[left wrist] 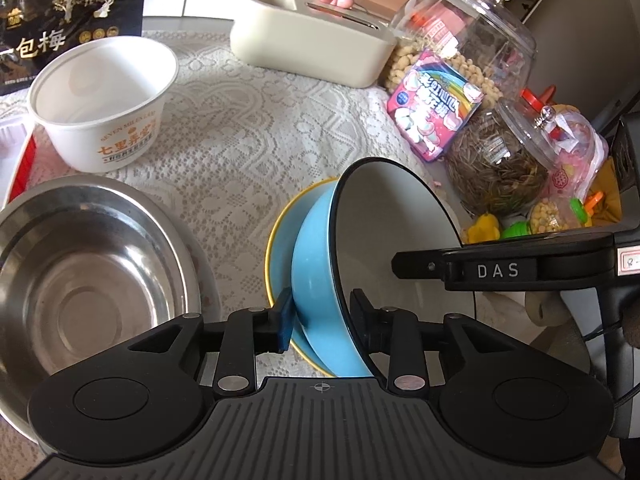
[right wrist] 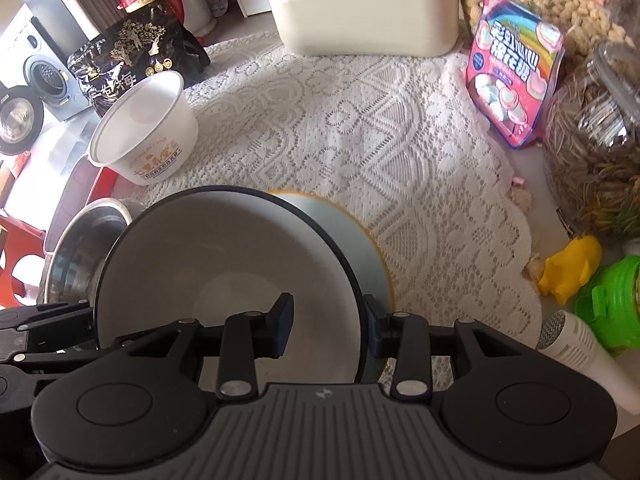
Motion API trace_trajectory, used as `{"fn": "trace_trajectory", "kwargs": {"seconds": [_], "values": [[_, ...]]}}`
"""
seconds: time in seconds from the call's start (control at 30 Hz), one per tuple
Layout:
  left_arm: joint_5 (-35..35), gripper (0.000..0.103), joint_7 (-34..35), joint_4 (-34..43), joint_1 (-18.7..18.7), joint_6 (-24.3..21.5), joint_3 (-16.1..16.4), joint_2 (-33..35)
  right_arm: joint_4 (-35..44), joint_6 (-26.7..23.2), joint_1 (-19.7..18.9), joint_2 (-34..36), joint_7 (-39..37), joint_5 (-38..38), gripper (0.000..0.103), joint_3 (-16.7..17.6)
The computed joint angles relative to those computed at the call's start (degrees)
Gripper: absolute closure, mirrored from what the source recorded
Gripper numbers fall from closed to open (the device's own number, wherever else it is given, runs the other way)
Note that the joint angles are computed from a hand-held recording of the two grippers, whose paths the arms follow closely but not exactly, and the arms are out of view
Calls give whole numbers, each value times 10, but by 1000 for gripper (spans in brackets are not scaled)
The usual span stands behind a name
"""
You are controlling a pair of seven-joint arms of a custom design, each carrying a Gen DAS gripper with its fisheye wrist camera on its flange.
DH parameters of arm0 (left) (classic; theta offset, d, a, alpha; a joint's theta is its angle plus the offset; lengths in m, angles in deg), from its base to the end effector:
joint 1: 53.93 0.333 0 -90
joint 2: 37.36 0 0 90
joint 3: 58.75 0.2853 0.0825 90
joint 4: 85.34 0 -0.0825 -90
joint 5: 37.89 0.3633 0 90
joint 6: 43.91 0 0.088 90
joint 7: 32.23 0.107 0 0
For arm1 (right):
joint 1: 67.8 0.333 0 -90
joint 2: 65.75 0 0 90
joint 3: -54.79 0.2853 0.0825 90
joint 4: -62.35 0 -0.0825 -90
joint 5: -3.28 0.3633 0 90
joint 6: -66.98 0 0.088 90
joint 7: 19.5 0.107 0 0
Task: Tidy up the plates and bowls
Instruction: 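Open the left tool and pull it back from the blue bowl rim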
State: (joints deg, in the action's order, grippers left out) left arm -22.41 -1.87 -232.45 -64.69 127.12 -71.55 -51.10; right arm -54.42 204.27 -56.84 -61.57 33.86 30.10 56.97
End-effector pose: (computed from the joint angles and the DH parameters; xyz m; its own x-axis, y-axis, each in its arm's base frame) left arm 0.4202 -0.2046 0.4037 0.2358 -0.9006 0.3652 -0.7694 -0.4026 -0.4960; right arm 0.5563 0.1332 0.4183 0.5603 -0.8072 -0.1856 -0.7926 -0.4575 -0.4031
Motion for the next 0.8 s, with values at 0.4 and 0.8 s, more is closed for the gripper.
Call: {"fn": "trace_trajectory", "kwargs": {"seconds": [0.4, 0.8], "values": [[32, 70, -18, 8, 8, -19, -5, -7, -14, 19, 2, -8, -10, 1, 65, 0], [72, 75, -24, 30, 18, -49, -10, -6, -19, 35, 3, -11, 4, -2, 65, 0]]}}
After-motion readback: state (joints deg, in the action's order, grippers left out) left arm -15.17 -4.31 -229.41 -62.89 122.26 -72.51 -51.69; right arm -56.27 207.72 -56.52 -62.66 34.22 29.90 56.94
